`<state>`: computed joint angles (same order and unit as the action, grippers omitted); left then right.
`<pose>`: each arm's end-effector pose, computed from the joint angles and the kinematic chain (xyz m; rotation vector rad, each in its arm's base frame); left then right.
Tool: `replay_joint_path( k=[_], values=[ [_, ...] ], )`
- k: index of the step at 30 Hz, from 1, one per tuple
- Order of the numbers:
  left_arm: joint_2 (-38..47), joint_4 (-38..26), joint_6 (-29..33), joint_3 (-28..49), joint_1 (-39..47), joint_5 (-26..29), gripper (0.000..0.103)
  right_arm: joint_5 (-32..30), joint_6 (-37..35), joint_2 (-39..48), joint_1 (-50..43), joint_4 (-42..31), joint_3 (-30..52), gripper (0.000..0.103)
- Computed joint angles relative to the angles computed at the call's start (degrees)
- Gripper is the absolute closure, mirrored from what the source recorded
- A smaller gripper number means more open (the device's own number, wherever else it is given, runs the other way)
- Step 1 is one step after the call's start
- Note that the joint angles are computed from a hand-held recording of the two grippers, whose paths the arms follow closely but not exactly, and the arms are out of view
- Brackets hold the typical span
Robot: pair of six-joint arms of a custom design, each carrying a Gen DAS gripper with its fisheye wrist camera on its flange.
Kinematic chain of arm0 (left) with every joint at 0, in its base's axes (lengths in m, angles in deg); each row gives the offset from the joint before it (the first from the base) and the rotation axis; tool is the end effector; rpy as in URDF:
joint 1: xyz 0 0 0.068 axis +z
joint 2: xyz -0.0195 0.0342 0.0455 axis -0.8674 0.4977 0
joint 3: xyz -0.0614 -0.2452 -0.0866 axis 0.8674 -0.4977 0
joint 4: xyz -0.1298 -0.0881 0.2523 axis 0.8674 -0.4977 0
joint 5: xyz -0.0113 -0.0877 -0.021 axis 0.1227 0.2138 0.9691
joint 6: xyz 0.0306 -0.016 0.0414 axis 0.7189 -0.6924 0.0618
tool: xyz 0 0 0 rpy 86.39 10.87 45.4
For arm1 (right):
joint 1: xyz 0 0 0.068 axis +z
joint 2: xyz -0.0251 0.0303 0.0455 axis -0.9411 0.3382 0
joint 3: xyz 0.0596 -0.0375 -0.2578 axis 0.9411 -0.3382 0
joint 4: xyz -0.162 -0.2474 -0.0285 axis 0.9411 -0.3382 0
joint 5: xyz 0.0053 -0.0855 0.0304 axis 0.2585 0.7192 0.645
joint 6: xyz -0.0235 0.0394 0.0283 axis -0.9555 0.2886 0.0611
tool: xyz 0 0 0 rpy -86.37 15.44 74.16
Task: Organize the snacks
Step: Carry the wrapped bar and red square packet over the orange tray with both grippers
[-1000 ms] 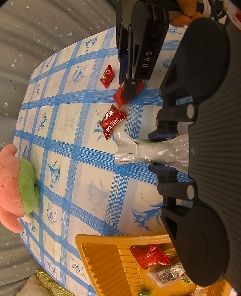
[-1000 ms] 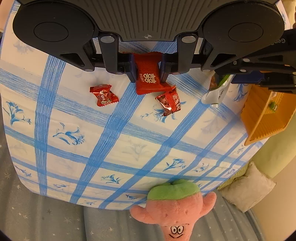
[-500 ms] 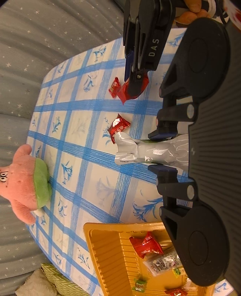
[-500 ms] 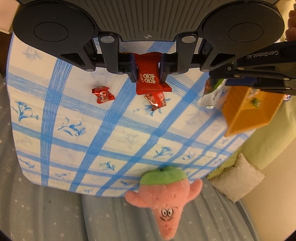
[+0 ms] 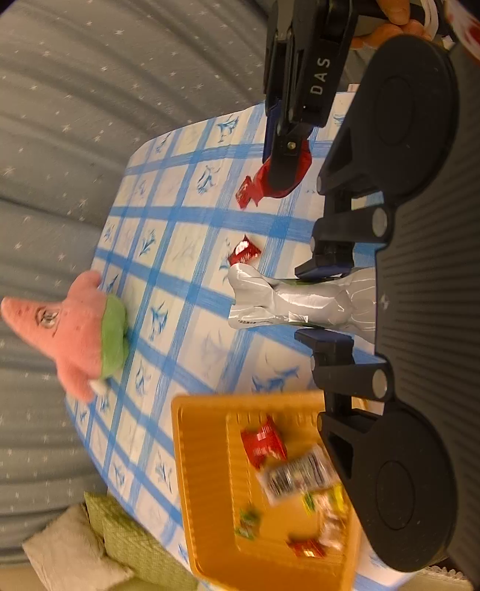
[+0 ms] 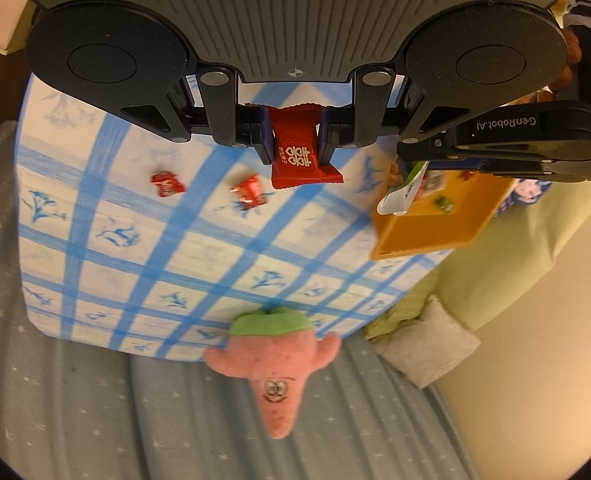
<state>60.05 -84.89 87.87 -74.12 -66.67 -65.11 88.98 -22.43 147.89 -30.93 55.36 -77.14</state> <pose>0.1660 -0.0254 0.1189 0.2348 2.4889 -0.2678 0.1590 0.1273 0.0869 -0.0881 2.3288 0.5921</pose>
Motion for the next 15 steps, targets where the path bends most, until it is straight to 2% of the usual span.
replay_joint_path(
  k=[7,12,15],
  values=[
    [-14.3,-14.2,7.7,-1.1,15.0,4.9,0.077,2.1,2.1,-1.1,7.6,-1.4,2.1,0.078],
    [-16.1,-18.7,15.9,-0.6,28.7,9.7,0.077,2.9,2.5,4.4,12.2,1.3,5.6,0.078],
    [-13.8,-18.5,20.3,0.1,35.7,12.0,0.077,3.1,2.5,9.2,14.3,3.3,8.4,0.078]
  ],
)
